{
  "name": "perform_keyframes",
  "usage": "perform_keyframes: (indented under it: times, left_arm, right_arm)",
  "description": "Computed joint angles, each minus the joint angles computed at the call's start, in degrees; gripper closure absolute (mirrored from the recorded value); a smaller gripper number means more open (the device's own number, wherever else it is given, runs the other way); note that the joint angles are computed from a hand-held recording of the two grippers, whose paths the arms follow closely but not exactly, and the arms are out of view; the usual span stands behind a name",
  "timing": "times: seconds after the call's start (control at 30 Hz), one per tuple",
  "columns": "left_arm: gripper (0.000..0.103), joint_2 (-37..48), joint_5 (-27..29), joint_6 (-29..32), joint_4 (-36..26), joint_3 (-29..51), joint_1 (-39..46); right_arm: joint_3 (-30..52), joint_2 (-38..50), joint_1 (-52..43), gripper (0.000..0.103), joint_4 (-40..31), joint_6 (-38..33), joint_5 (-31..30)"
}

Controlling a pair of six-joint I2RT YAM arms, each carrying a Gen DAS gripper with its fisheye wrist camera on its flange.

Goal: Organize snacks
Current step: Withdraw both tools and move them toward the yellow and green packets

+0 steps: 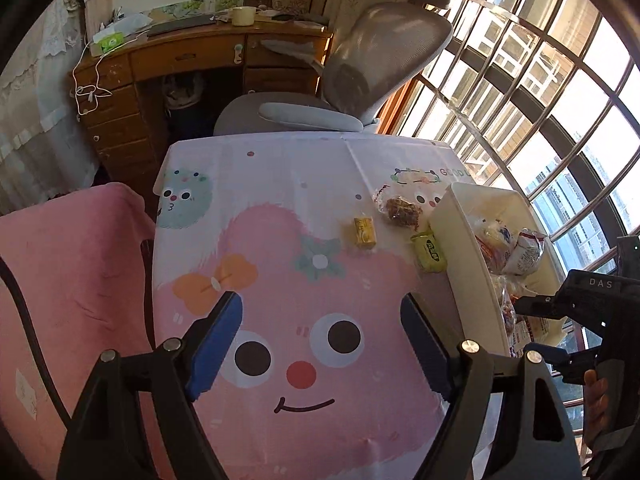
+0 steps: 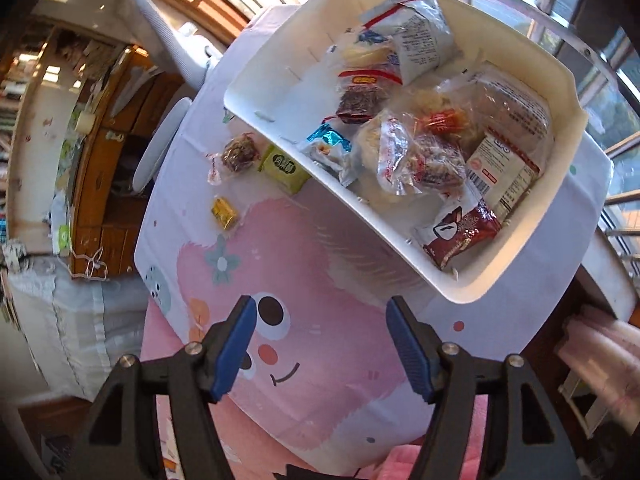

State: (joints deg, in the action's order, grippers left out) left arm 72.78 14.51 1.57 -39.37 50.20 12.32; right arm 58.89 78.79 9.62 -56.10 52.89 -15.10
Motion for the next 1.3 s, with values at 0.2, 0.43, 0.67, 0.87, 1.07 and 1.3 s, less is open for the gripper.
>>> perform_keyframes:
  times: [0.2,0.43,0.67,0.87,1.07,1.3]
  left_arm:
    - [0.022,9.13,-0.48,-0.2,5.88,2.97,-0.22]
    - [0.022,22.57,-0.85,0.83,12.59,8.15,-3.24]
    - [0.022,32.92,1.45,2.15,20.12,11.23,-6.08]
    - [0.022,41.63,1.99,2.62,24.66,15.47,-8.69]
    - [0.023,48.81,4.61,2.17,24.52,20.88,-10.0]
    - [0.023,54.05,5.41,1.38,24.12,25.14,-12.25]
  right_arm:
    - [-1.57,4.09,1.29,0.035,7.83,11.52,1.66]
    - [-1.49,10.58,3.24,0.035,18.64,20.31,6.2]
    - [-0.23,18.5,4.53,0.035,26.56,21.95,12.84]
    - [1.46,25.82,5.38,0.035,31.62,20.47,14.53]
    - [5.11,31.94,5.61,0.035,32.29,18.2,15.04]
    - [10.38,36.69,6.22,0.035,29.7,15.24,16.91]
